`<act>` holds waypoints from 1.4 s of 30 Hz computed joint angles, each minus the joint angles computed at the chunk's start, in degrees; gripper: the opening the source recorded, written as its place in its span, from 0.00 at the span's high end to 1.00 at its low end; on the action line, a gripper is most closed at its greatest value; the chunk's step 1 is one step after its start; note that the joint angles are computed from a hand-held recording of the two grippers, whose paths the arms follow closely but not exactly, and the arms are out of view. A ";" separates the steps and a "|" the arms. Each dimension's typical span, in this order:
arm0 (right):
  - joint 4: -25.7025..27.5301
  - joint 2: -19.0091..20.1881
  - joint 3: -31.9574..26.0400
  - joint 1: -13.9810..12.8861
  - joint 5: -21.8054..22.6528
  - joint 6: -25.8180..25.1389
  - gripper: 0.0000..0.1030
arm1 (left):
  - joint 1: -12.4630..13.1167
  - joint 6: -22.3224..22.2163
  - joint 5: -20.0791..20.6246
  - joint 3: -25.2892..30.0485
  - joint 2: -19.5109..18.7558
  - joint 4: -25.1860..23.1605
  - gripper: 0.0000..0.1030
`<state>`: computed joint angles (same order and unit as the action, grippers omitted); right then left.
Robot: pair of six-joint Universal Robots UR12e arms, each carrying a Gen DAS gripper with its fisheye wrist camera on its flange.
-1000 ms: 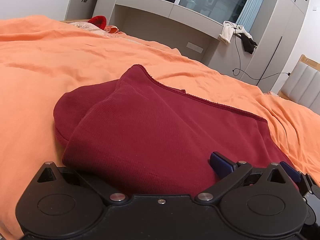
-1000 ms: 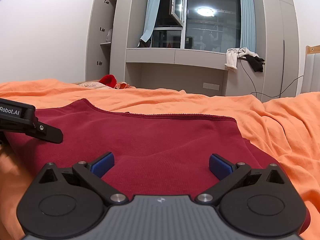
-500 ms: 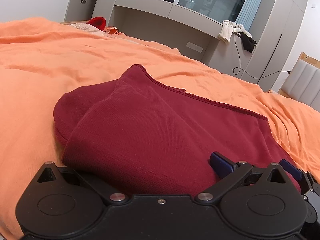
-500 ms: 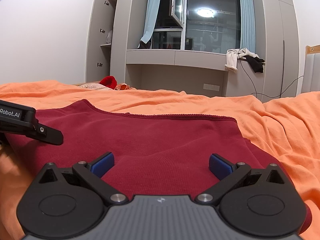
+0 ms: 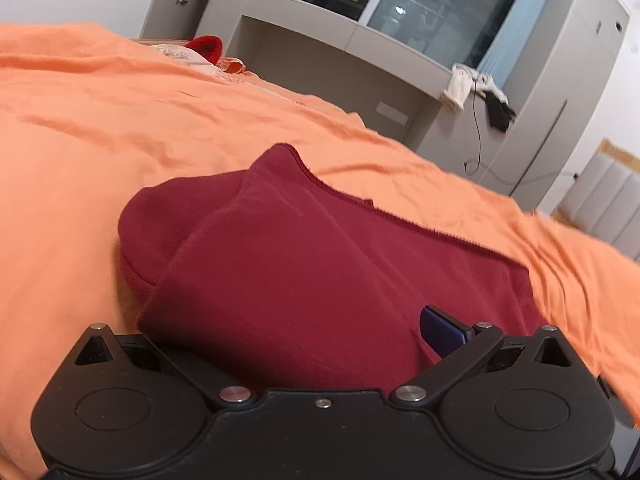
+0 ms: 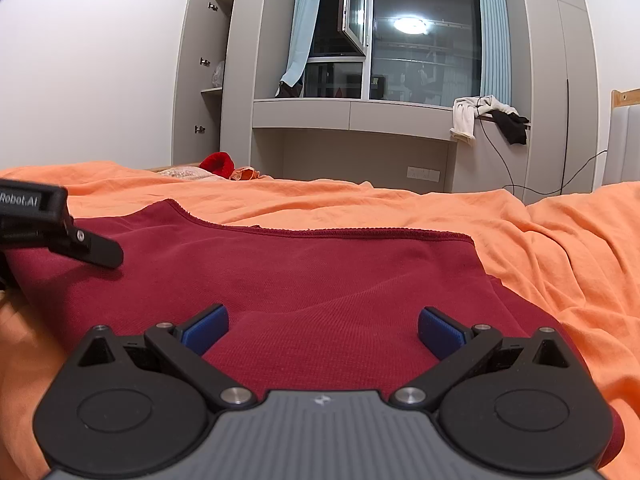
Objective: Fold small clothes
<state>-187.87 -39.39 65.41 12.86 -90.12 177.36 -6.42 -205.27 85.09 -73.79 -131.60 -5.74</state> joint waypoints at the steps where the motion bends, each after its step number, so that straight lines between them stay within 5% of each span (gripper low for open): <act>1: 0.21 -0.03 -0.03 0.00 0.02 0.00 0.00 | 0.00 -0.56 0.21 0.00 -0.06 0.40 0.02; 9: 5.76 -2.17 0.81 -1.47 6.32 2.95 0.00 | -0.29 -5.74 5.78 0.33 -0.29 1.87 0.19; 11: 6.08 -2.84 1.54 -1.85 7.53 3.20 0.00 | -0.31 -7.26 6.82 0.58 -0.40 2.23 0.30; 13: 5.67 -3.47 2.39 -2.14 8.13 3.39 0.00 | -0.33 -7.39 7.57 1.24 -0.51 1.59 0.53; 16: 3.66 -4.60 4.10 -2.75 8.73 4.48 0.00 | -0.67 -3.86 8.86 2.68 -0.90 1.22 0.79; 19: 0.10 -5.82 6.01 -3.41 7.34 7.23 0.00 | -1.33 0.70 9.12 4.85 -1.57 1.52 0.86; 29: -1.14 -9.05 8.73 -6.56 -1.31 16.75 0.00 | -6.00 20.70 4.72 16.32 -5.50 1.46 0.89; 33: -1.40 -9.84 9.50 -8.09 -3.31 24.08 0.00 | -8.22 26.97 0.84 19.79 -6.68 -2.22 0.89; 38: 0.12 -10.68 10.88 -10.16 0.84 33.99 0.00 | -10.43 33.94 -2.62 19.63 -7.11 -7.64 0.88; 42: 1.78 -10.59 11.07 -10.61 3.17 35.34 0.00 | -11.78 41.59 -0.43 17.18 -7.08 -7.44 0.85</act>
